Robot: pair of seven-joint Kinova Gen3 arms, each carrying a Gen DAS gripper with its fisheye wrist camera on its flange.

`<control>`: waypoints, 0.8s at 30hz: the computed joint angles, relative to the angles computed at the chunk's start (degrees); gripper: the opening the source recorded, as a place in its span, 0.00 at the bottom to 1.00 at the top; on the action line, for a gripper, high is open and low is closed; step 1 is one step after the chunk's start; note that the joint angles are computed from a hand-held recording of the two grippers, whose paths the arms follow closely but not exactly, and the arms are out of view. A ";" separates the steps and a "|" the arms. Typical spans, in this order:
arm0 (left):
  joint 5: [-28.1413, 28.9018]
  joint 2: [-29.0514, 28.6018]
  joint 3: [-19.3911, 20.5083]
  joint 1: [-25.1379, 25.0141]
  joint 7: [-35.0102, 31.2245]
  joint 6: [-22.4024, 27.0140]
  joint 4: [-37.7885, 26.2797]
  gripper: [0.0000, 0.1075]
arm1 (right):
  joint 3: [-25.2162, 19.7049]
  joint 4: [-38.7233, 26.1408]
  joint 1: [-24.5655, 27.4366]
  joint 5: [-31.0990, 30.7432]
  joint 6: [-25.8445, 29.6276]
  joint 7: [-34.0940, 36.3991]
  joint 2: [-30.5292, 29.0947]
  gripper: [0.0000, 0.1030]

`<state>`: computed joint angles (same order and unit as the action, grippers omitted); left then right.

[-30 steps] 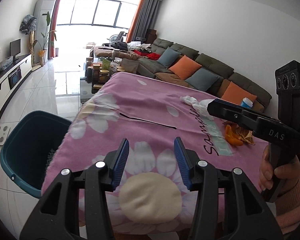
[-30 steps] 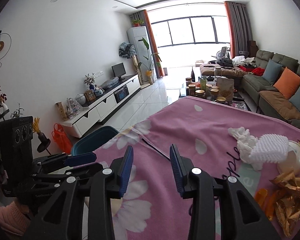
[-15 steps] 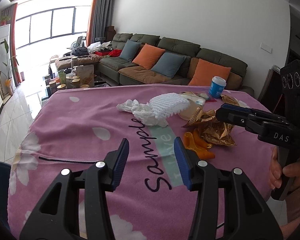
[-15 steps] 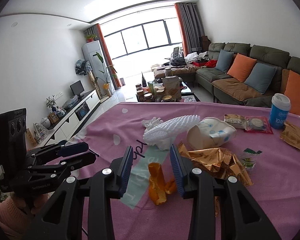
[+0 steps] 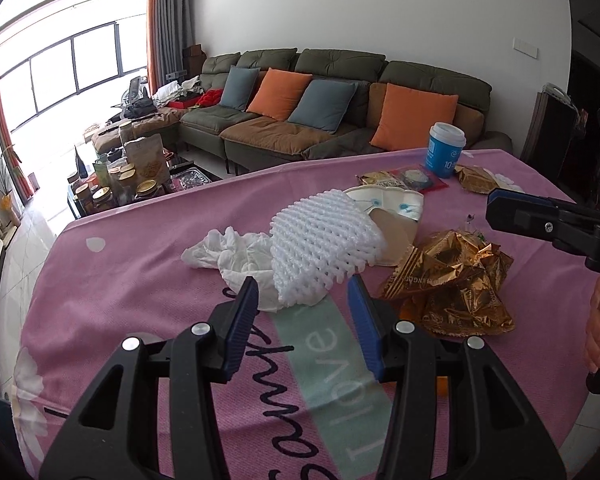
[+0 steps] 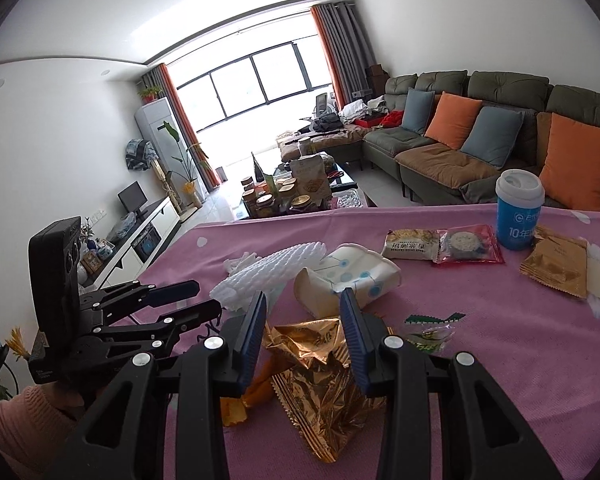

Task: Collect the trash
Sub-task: 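Grasp a white foam net with the left tool while the right tool grasps a paper cup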

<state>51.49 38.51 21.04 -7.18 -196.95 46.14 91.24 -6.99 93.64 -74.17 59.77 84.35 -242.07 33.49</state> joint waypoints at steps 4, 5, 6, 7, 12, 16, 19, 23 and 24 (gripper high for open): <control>-0.86 0.34 0.27 1.26 -1.14 -1.63 -0.01 0.43 | -0.36 2.75 0.71 -0.15 -1.33 -1.56 -1.52 0.35; -1.22 0.45 0.26 1.57 -1.08 -1.89 -0.14 0.42 | -0.50 3.69 0.95 -0.04 -1.78 -2.25 -2.05 0.35; -1.66 0.54 0.17 2.16 -0.57 -2.24 -0.33 0.39 | -0.70 4.67 1.30 0.03 -2.24 -2.73 -2.62 0.35; -2.34 0.76 0.05 2.52 0.10 -2.01 -0.80 0.38 | -0.95 5.54 1.76 0.04 -2.70 -2.98 -3.17 0.35; -4.70 1.25 0.32 3.50 1.71 -2.27 -1.55 0.10 | -2.24 10.83 4.86 0.41 -6.83 -5.44 -6.23 0.38; -3.60 0.96 2.07 2.28 -0.07 -4.47 0.11 0.01 | -3.18 14.51 8.08 0.82 -10.99 -5.55 -8.34 0.40; -2.67 0.94 2.58 1.00 -0.18 -3.65 0.18 0.01 | -3.51 17.06 10.73 1.73 -14.78 -5.33 -9.69 0.40; -1.75 1.03 2.08 -0.30 0.67 -1.14 -0.77 0.01 | -3.53 20.55 14.31 4.54 -21.37 -6.11 -11.28 0.41; -1.42 1.01 1.92 -0.68 0.79 -0.47 -1.00 0.01 | -3.44 21.63 15.13 5.74 -23.17 -7.01 -11.70 0.42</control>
<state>50.07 39.52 22.96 -7.86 -196.16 45.68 90.24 -10.43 115.27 -59.03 65.51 61.18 -249.08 21.79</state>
